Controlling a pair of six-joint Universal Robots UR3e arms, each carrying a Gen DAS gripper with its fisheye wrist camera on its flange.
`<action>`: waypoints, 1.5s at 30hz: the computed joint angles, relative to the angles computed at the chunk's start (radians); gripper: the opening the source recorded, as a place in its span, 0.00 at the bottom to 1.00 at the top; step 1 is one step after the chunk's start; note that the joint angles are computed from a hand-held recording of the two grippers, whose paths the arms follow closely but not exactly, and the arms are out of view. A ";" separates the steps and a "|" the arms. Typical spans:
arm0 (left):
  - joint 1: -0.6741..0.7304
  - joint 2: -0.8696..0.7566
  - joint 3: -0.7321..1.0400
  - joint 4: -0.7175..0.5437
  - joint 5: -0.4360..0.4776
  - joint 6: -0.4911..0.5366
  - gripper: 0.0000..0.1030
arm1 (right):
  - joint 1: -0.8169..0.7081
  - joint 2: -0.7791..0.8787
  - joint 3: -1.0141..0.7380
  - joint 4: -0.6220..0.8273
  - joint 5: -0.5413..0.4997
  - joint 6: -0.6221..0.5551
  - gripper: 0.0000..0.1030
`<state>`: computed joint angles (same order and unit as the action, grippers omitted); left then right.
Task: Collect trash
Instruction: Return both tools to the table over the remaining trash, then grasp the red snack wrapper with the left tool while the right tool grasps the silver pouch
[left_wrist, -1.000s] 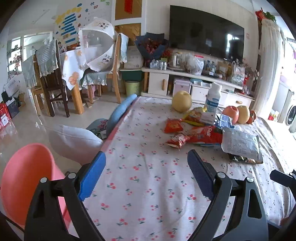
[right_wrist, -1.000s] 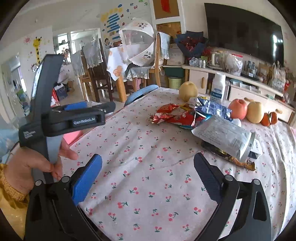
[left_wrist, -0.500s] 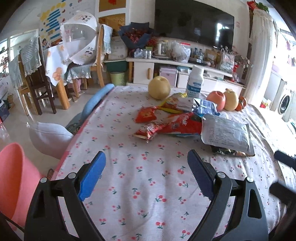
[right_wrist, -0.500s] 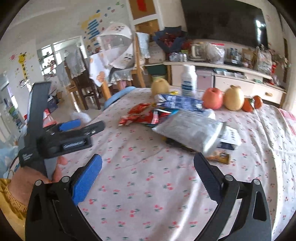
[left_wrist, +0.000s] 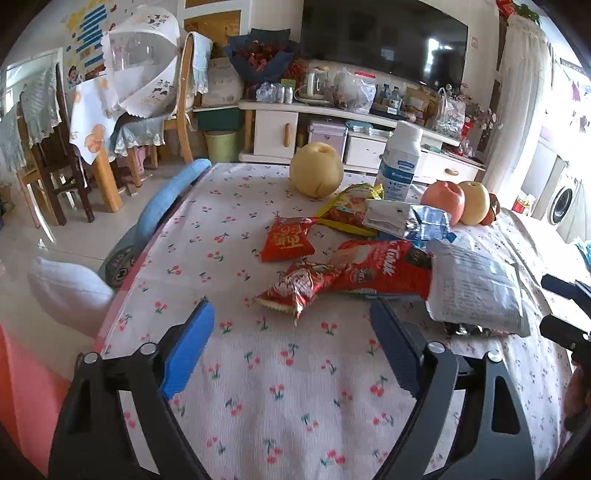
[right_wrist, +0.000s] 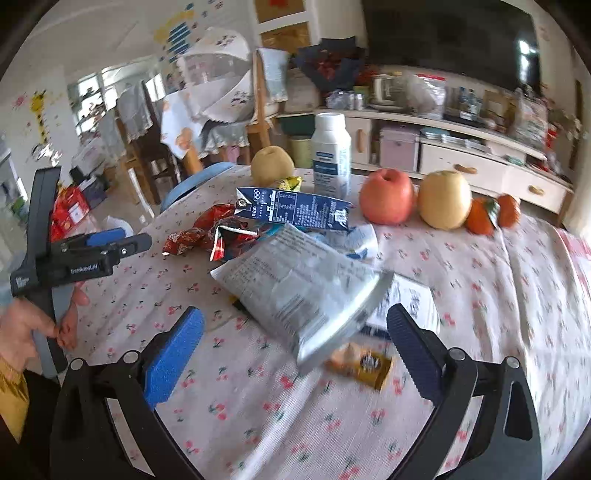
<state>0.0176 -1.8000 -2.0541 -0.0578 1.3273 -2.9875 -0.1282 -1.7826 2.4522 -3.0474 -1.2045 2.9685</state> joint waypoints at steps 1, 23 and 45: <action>-0.007 -0.025 0.029 -0.011 0.005 0.003 0.79 | 0.004 0.021 -0.016 -0.004 0.004 -0.016 0.95; -0.059 -0.277 0.340 -0.188 0.023 0.037 0.63 | 0.105 0.404 -0.346 0.090 -0.027 -0.253 0.97; -0.100 -0.230 0.280 -0.192 0.078 0.010 0.35 | 0.259 0.439 -0.253 -0.116 -0.250 -0.230 0.87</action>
<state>-0.0826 -2.0301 -1.7740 -0.2498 1.4056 -2.9779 0.1305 -1.3440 2.1996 -3.1633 -1.4542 2.7383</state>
